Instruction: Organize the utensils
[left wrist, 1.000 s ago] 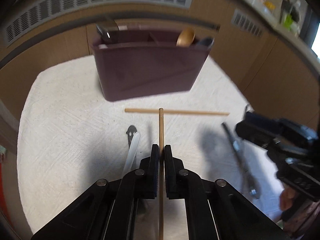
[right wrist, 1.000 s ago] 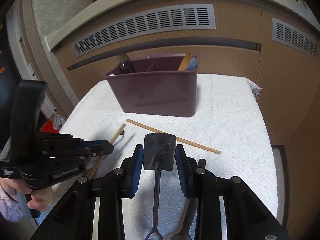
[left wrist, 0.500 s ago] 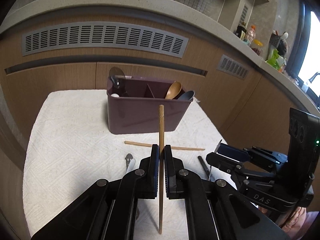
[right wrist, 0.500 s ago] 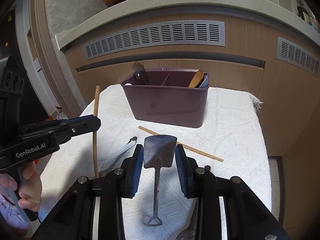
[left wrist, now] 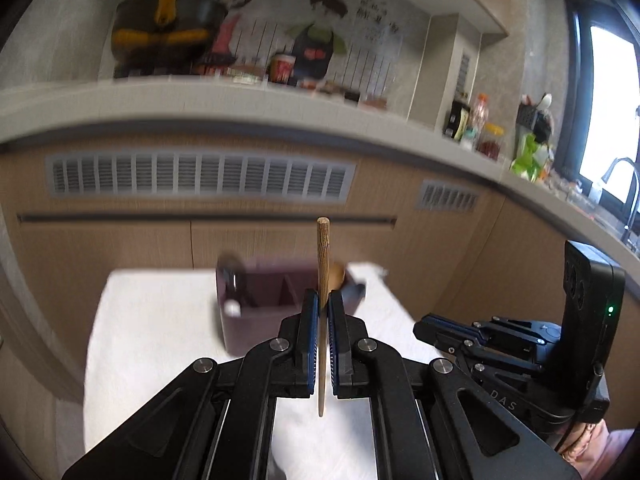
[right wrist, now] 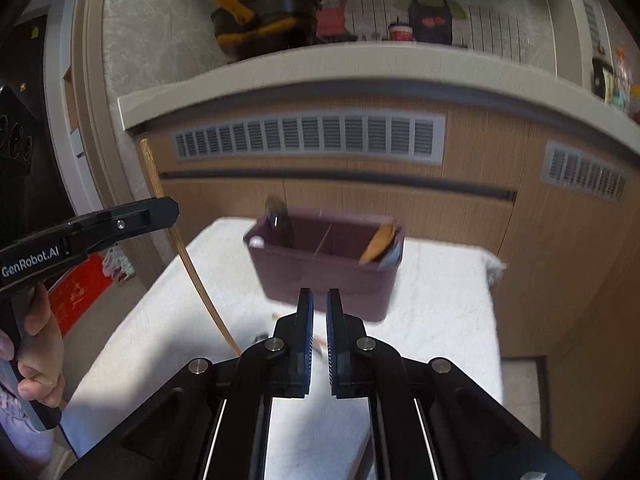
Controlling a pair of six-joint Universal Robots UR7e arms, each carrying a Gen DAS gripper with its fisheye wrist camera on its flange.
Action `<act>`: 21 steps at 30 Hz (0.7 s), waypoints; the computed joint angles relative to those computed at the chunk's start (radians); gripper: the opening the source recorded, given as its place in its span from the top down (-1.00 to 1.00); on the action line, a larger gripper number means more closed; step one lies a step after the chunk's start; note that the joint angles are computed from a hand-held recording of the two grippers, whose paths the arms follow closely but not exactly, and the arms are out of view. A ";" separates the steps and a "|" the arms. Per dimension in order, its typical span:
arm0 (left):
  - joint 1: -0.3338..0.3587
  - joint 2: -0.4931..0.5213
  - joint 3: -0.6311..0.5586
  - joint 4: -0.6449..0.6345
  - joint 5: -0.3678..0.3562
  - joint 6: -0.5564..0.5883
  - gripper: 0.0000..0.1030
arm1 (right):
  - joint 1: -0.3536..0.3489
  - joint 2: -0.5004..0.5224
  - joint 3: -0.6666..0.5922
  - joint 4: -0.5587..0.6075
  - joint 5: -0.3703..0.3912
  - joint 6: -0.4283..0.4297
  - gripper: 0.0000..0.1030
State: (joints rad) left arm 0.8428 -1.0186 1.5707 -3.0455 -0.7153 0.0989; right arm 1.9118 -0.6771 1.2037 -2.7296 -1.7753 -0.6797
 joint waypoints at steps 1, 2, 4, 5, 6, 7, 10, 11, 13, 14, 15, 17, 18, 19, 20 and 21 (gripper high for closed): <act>-0.003 0.005 -0.013 -0.015 0.004 0.017 0.90 | 0.002 0.004 -0.015 0.006 0.010 -0.004 0.89; -0.004 0.008 -0.024 -0.023 0.005 0.033 0.90 | 0.002 0.009 -0.034 0.013 0.017 -0.008 0.89; -0.005 0.011 -0.037 -0.036 0.007 0.053 0.90 | 0.001 0.021 -0.073 0.046 0.023 -0.018 0.89; -0.004 0.012 -0.040 -0.038 0.008 0.057 0.90 | -0.001 0.028 -0.092 0.068 0.019 -0.022 0.89; -0.003 0.011 -0.040 -0.038 0.012 0.057 0.90 | -0.002 0.037 -0.110 0.092 0.008 -0.029 0.89; -0.001 0.010 -0.038 -0.039 0.013 0.055 0.90 | -0.005 0.046 -0.126 0.120 -0.007 -0.043 0.89; 0.004 0.005 -0.030 -0.028 0.021 0.041 0.90 | -0.019 0.073 -0.164 0.221 -0.020 -0.073 0.66; 0.005 0.005 -0.027 -0.024 0.026 0.034 0.90 | -0.026 0.090 -0.187 0.265 -0.031 -0.076 0.43; 0.008 -0.001 -0.019 -0.005 0.031 0.018 0.90 | -0.039 0.118 -0.211 0.310 -0.050 -0.096 0.33; 0.010 -0.006 -0.014 0.006 0.033 0.008 0.90 | -0.044 0.132 -0.225 0.340 -0.065 -0.113 0.33; 0.010 -0.010 -0.005 0.007 0.037 0.002 0.90 | -0.049 0.149 -0.248 0.392 -0.092 -0.130 0.33; 0.013 -0.020 0.008 0.018 0.039 -0.013 0.90 | -0.057 0.160 -0.260 0.443 -0.116 -0.156 0.33; 0.014 -0.023 0.013 0.023 0.037 -0.019 0.90 | -0.062 0.159 -0.258 0.472 -0.117 -0.184 0.33; 0.016 -0.026 0.017 0.025 0.036 -0.026 0.90 | -0.066 0.156 -0.253 0.508 -0.118 -0.223 0.27; 0.017 -0.029 0.020 0.033 0.036 -0.035 0.90 | -0.067 0.154 -0.248 0.531 -0.125 -0.258 0.04; 0.018 -0.032 0.023 0.038 0.037 -0.042 0.90 | -0.067 0.150 -0.237 0.542 -0.138 -0.291 -0.15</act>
